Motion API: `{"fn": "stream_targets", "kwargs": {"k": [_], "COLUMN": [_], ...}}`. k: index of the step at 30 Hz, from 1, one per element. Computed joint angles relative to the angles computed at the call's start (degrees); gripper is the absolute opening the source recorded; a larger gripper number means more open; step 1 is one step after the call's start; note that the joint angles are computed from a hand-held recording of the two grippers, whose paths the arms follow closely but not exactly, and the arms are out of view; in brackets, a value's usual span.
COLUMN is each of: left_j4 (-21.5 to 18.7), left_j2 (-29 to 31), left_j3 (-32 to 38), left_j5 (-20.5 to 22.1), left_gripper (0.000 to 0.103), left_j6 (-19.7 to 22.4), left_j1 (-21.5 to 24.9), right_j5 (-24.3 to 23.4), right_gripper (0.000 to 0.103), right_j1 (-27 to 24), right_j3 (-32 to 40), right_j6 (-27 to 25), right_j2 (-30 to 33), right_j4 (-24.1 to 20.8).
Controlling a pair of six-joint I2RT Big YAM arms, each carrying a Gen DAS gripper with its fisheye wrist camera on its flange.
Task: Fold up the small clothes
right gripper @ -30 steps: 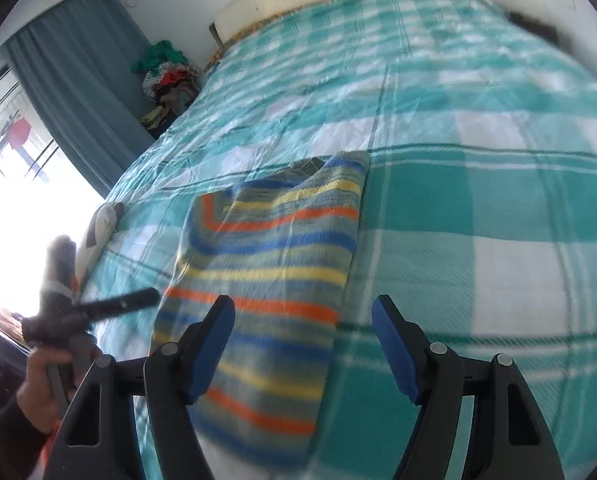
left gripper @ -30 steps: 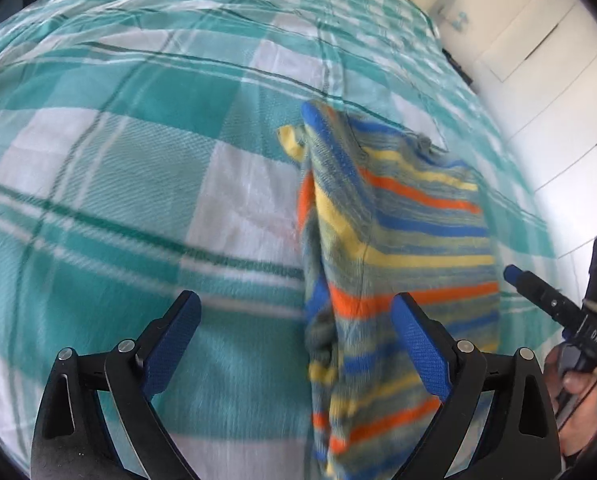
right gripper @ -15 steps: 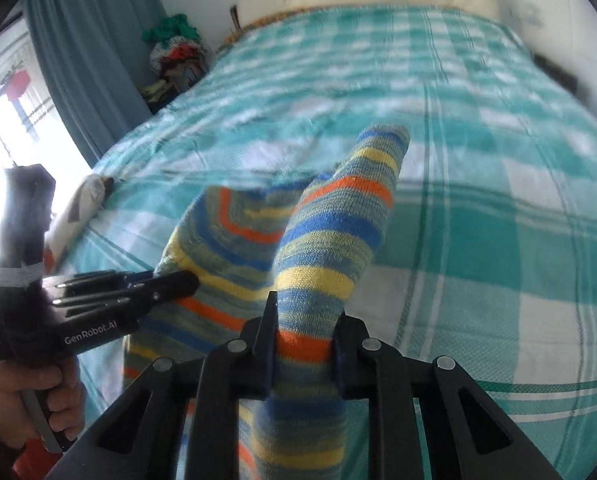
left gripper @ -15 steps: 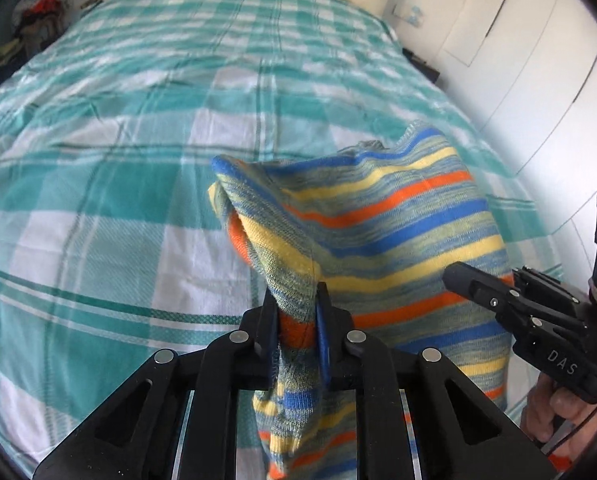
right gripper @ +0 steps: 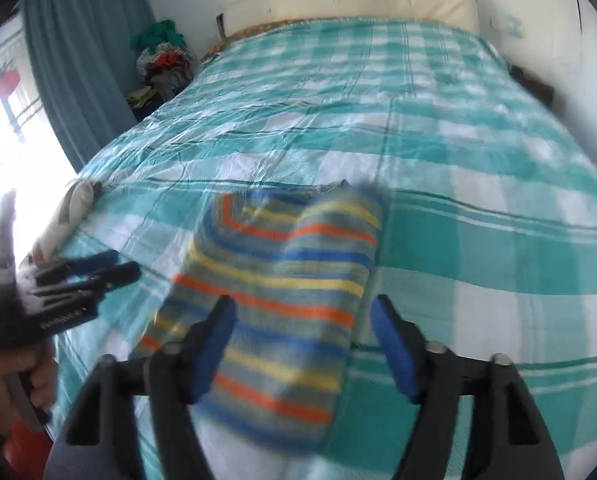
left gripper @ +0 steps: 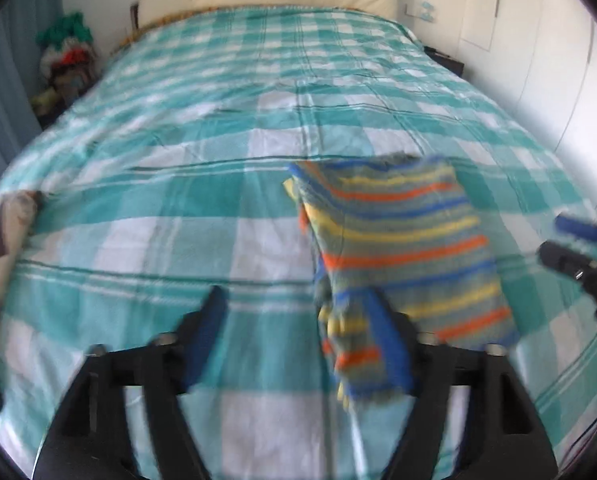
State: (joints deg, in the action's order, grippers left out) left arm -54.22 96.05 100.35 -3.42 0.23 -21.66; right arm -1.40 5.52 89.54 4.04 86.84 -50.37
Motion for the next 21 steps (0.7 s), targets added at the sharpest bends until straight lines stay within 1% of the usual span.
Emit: {"fn": "stream_targets", "kwargs": {"k": [1, 2, 3, 4, 5, 7, 8, 9, 11, 12, 16, 18, 21], "left_j4": [2.3, 3.7, 4.4, 4.1, 2.9, -1.7, -3.3, -4.5, -5.4, -6.8, -14.9, -16.7, -18.8], "left_j2": [-4.1, -7.0, -9.7, -11.9, -13.9, -16.2, -17.1, -18.2, -20.3, -21.1, -22.1, -23.1, -24.5], "left_j3": [-4.6, -7.7, -10.2, -11.9, -13.1, -13.7, -13.8, -14.5, -15.7, -15.8, -13.6, -13.6, -13.8], "left_j5": [-2.9, -5.0, -6.7, -7.8, -8.9, -12.1, -13.6, -16.2, -20.0, -20.3, -15.4, -14.5, -15.9], "left_gripper": [0.098, 0.101, 0.102, 0.102, 0.102, 0.102, 0.102, 0.102, 0.102, 0.102, 0.102, 0.102, 0.102], "left_j6": [1.1, 1.9, 2.2, 2.1, 1.1, -2.3, -3.7, -5.2, -7.0, -8.3, -13.1, -14.4, -16.0], "left_j1": [-1.1, -2.0, -2.9, -3.8, -4.7, -6.6, -7.3, -8.3, -9.8, -10.3, -10.1, -10.5, -11.6], "right_j5": [1.5, 2.9, 3.6, 4.1, 4.8, 6.3, 7.3, 7.6, 7.1, 7.0, 8.8, 9.2, 10.1], "right_gripper": [0.092, 0.095, 0.095, 0.095, 0.095, 0.095, 0.095, 0.095, 0.095, 0.095, 0.095, 0.095, 0.095], "right_j1": [0.3, 0.8, 1.2, 1.6, 2.4, 3.5, 4.4, 5.1, 6.2, 6.7, 9.9, 11.1, 12.7], "right_j3": [-2.0, -4.4, -5.9, -7.4, -9.0, -11.1, -12.0, -12.8, -14.0, -14.2, -14.2, -13.8, -12.8], "right_j6": [-0.9, -1.7, -2.1, -2.3, -2.2, -1.3, -0.1, 1.3, 4.6, 6.0, 9.2, 9.6, 10.4], "right_j2": [-2.4, -5.4, -7.5, -9.6, -12.2, -15.7, -17.8, -19.5, -22.4, -23.4, -26.1, -27.2, -27.8], "right_j4": [0.0, -0.3, -0.8, -1.4, -2.9, -5.2, -6.7, -7.6, -9.5, -10.6, -15.2, -17.2, -19.9]}}
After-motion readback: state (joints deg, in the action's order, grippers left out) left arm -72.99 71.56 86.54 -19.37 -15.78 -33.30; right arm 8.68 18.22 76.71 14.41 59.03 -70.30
